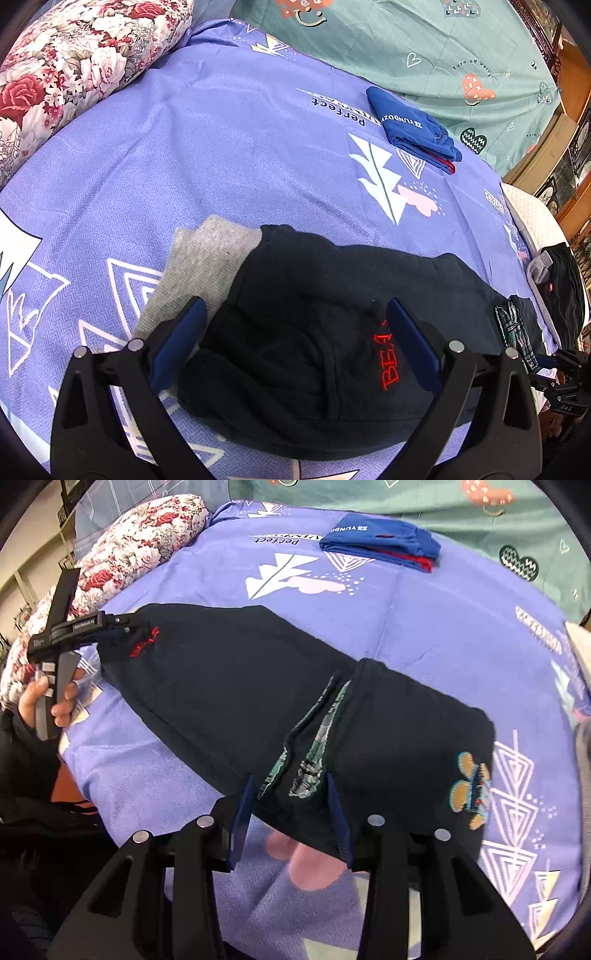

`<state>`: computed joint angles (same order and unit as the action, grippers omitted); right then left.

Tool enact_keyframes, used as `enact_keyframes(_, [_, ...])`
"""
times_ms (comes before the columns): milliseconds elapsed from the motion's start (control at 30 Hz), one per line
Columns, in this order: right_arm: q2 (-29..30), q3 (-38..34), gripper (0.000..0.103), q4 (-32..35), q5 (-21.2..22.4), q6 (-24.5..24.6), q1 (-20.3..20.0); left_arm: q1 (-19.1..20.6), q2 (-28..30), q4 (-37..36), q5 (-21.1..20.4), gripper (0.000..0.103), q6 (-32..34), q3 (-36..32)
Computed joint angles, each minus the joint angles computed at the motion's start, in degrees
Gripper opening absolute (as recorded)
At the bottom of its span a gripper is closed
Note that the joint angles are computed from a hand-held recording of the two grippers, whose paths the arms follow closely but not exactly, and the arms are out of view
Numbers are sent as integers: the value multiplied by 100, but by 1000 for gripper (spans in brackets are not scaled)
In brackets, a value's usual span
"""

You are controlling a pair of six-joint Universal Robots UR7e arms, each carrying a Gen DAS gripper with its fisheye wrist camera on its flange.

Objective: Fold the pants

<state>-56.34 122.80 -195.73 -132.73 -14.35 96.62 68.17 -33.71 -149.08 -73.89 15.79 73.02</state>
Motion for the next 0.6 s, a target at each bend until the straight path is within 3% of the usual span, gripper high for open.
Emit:
enact_keyframes(67, [-28,16,42,45,61,85,-31,0,5,2,-6,99,-5,-8])
enact_keyframes(200, [-430,227,42,201,693,542,-241,6,-4,7,-31,99,-16,-2])
enact_keyframes(433, [-499,327,42,136,750,580,-401,6,-6,10,-29,99,-14,-4])
enact_keyframes(467, [-428,305,35,32,778,437,-404,7,-7,6,-32,99,-14,-3])
enact_keyframes(500, [-370,270,17,-19,802,314,-404,6,-3,11,-32,99,-15,-10])
enact_keyframes(600, [-433,314,10,-323,1008,218,-375,5,-2,24,-24,99,-13,-17])
